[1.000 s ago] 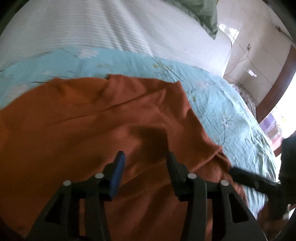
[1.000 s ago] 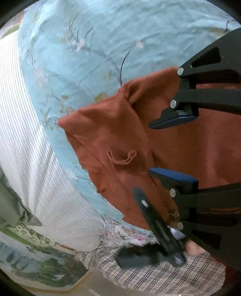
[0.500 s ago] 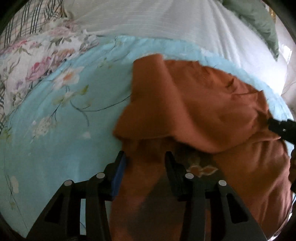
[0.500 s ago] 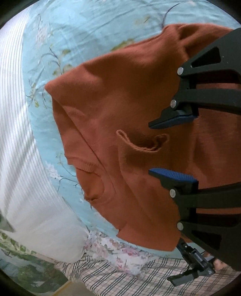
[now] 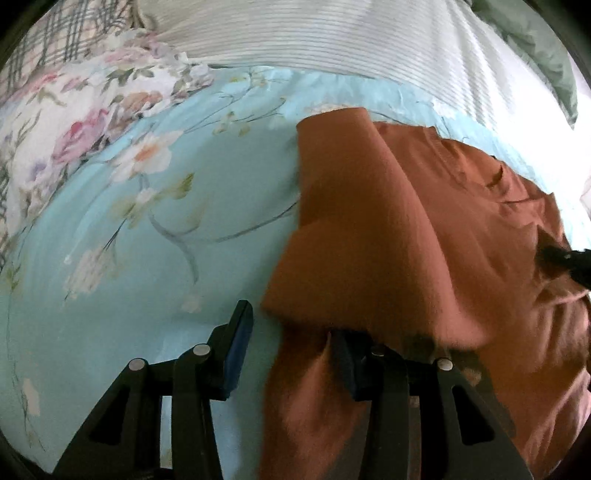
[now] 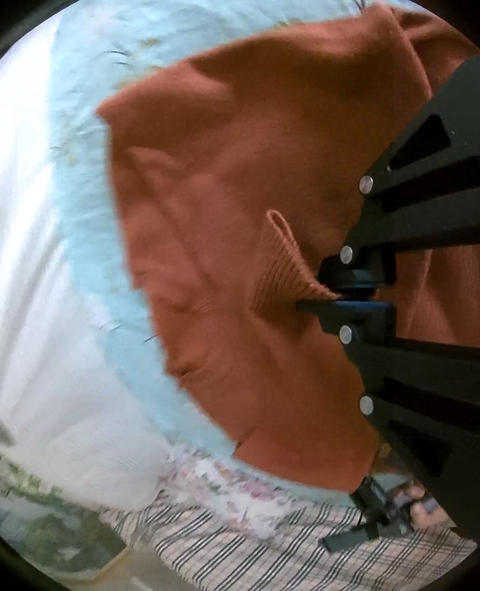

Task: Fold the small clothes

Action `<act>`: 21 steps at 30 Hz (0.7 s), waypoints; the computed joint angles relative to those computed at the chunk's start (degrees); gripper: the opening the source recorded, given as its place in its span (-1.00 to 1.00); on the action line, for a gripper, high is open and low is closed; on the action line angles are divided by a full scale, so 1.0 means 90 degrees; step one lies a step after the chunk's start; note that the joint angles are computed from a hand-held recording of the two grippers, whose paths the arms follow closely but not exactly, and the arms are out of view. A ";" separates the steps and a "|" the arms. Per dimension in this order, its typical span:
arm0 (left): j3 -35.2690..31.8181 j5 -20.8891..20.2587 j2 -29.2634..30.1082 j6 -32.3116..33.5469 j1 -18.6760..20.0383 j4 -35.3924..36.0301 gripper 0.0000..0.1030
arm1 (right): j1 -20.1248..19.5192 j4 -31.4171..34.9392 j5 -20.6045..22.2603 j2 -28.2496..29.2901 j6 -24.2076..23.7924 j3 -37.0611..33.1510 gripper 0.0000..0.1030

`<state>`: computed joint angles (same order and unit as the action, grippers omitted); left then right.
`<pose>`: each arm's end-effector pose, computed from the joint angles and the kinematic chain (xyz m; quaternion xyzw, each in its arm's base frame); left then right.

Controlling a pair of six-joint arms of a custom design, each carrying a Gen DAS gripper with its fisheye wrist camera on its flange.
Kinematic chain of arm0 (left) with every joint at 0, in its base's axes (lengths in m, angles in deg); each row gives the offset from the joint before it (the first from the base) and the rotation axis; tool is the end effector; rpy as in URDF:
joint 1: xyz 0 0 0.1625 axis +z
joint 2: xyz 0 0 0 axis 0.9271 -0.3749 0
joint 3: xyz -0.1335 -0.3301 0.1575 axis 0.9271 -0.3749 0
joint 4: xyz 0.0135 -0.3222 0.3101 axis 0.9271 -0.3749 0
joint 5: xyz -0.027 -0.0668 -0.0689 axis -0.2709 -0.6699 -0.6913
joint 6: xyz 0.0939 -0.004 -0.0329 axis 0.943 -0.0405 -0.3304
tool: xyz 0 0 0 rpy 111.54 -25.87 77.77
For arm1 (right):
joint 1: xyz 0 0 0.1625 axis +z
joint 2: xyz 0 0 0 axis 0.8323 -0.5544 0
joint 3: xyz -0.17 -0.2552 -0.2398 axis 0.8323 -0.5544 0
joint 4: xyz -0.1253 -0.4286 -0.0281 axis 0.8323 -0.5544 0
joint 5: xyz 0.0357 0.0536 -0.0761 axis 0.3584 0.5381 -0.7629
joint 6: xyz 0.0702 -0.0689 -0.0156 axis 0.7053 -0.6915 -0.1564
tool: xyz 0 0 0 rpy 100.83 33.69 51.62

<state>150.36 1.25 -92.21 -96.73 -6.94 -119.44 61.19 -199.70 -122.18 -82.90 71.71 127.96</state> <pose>0.0229 -0.4189 0.4150 -0.0613 0.8396 -0.3576 0.4043 0.4081 -0.5618 0.0706 0.2128 -0.9421 0.2374 0.1044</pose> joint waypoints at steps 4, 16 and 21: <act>-0.0136 0.0264 0.0343 0.0096 0.0015 -0.0237 -0.33 | 0.0077 -0.0993 -0.0144 -0.0456 -0.0107 0.0304 -0.90; 0.0023 0.0091 0.0048 -0.0391 0.0075 -0.0757 -0.49 | -0.0137 -0.1069 -0.0148 -0.0732 -0.0101 0.0686 -0.90; 0.0024 -0.0268 -0.0023 -0.0485 0.0249 -0.0962 -0.49 | -0.0079 -0.0443 -0.1143 -0.0510 -0.0057 0.0396 -0.90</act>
